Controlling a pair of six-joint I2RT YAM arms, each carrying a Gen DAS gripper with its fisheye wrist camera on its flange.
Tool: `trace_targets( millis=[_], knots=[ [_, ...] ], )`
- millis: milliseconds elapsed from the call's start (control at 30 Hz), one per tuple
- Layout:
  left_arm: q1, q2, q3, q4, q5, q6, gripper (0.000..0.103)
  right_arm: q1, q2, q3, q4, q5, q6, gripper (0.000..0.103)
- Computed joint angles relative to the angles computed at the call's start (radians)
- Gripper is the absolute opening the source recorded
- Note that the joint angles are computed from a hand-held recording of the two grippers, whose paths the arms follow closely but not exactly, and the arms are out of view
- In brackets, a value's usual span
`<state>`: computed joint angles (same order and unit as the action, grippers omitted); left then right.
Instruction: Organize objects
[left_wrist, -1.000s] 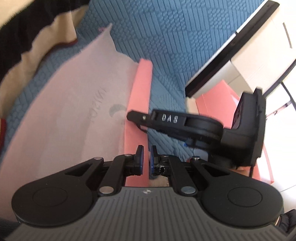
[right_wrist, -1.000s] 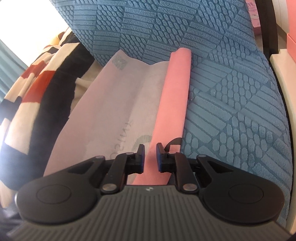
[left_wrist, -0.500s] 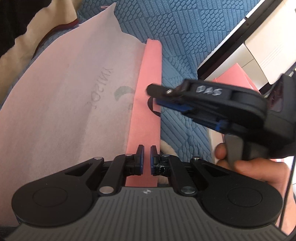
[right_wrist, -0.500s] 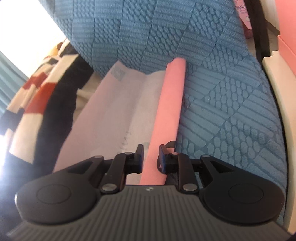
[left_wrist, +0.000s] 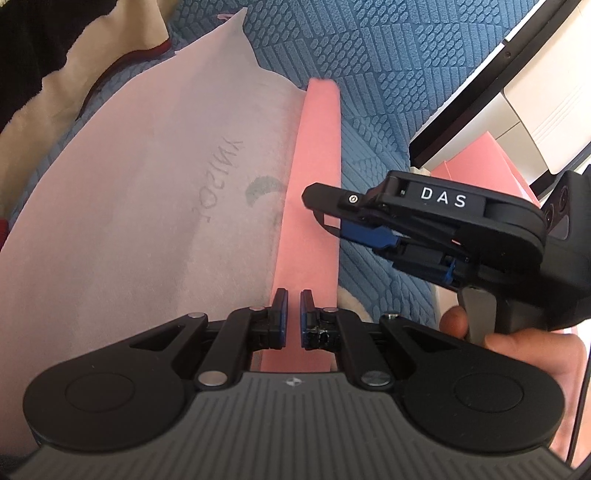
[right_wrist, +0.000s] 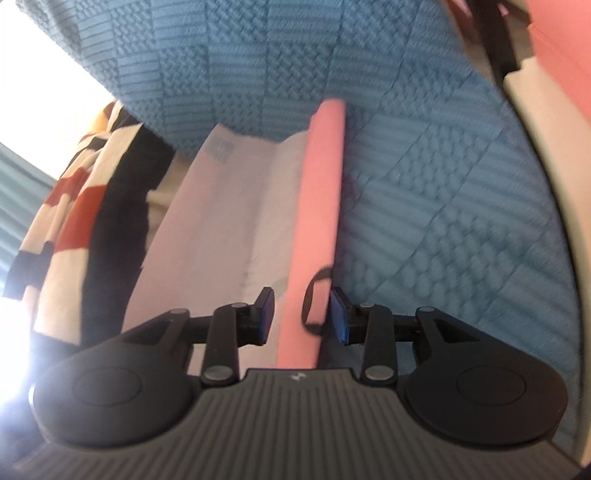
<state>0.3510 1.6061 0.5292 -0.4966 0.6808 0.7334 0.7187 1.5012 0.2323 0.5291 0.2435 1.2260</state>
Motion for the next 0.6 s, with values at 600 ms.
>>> trace_targets(
  millis=[600],
  knots=[
    [0.0,0.002,0.015,-0.056,0.074,0.021,0.007,0.061,-0.178,0.016,-0.19,0.048,0.034,0.005]
  ],
)
